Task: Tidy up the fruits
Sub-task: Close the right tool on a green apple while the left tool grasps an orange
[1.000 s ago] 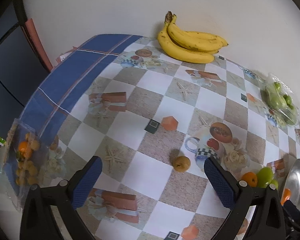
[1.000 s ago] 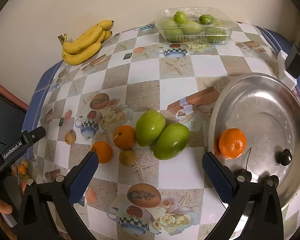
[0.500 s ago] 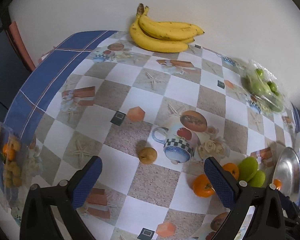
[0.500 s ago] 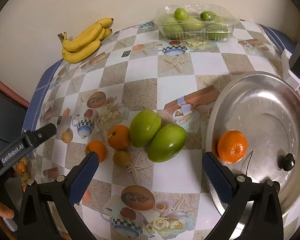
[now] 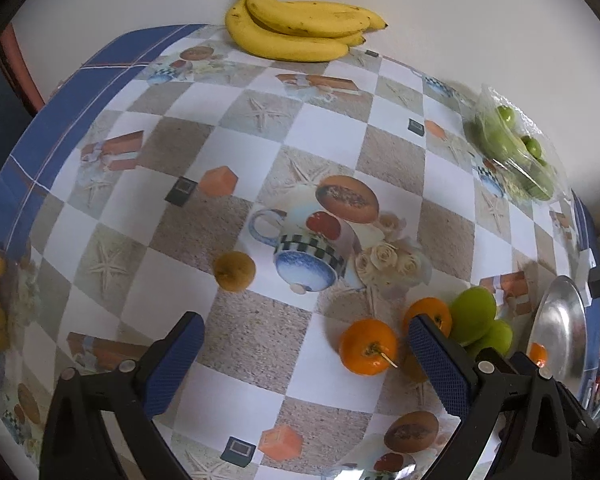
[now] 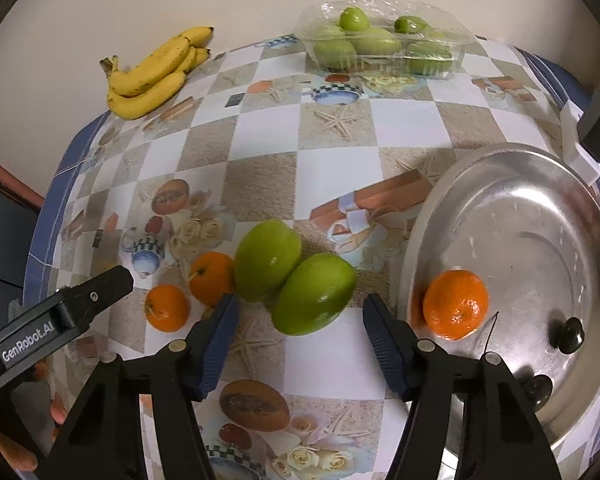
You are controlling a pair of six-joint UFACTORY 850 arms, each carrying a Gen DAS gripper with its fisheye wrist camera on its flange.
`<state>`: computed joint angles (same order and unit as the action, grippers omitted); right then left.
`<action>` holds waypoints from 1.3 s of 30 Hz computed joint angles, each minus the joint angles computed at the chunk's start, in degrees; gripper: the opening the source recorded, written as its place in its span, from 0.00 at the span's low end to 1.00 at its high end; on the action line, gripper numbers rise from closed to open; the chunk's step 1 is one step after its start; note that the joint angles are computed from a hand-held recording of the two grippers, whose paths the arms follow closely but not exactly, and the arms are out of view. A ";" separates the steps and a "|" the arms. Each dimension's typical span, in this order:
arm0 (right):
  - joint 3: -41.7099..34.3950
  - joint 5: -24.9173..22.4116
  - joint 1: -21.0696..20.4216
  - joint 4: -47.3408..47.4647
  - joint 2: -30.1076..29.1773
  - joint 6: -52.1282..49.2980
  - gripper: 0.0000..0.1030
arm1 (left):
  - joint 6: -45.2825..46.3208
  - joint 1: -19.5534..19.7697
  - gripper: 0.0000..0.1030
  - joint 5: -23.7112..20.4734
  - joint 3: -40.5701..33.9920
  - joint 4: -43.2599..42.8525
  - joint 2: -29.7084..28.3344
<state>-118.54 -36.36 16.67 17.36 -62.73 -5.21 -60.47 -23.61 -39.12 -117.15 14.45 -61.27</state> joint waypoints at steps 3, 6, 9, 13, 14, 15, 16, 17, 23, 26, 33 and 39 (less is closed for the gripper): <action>-0.27 -0.15 -0.15 -0.60 -0.33 1.12 0.62 | 0.36 -0.18 1.00 -0.83 -1.01 0.17 -0.55; -0.26 0.22 -0.28 -0.77 -0.45 1.77 0.62 | 0.75 -0.27 1.00 -1.24 -1.65 0.10 -0.89; -0.81 0.42 -0.27 -0.86 -0.79 1.86 0.59 | 1.25 -0.27 1.00 -1.80 -2.34 -0.29 -1.35; -1.42 0.73 -0.16 -1.33 -1.23 2.70 0.54 | 1.78 0.03 1.00 -1.30 -2.22 -2.68 -1.61; -1.71 0.61 -0.17 -1.40 -1.41 2.67 0.54 | 1.89 0.08 1.00 -1.24 -2.17 -3.16 -1.65; -1.97 0.52 -0.16 -1.40 -1.56 2.71 0.54 | 1.87 0.08 1.00 -1.33 -2.25 -3.28 -1.72; -2.14 0.51 -0.14 -1.53 -1.66 2.78 0.54 | 1.78 0.05 1.00 -1.51 -2.41 -3.26 -1.83; -2.20 0.54 -0.14 -1.56 -1.70 2.82 0.54 | 1.59 0.01 1.00 -1.70 -2.56 -3.13 -1.92; -2.02 0.70 -0.20 -1.43 -1.63 2.64 0.51 | 1.89 -0.06 1.00 -1.31 -2.79 -3.87 -2.13; -1.95 0.72 -0.21 -2.06 -1.58 3.12 0.48 | 2.23 -0.08 1.00 -1.56 -3.29 -4.31 -2.49; -1.72 0.20 -0.63 0.95 -1.62 1.20 0.42 | 3.40 -0.04 1.00 -0.95 -3.39 -5.46 -2.66; -0.17 -0.12 -0.87 2.02 -0.64 0.00 0.41 | 4.86 -0.14 0.99 -0.57 -4.11 -6.77 -3.33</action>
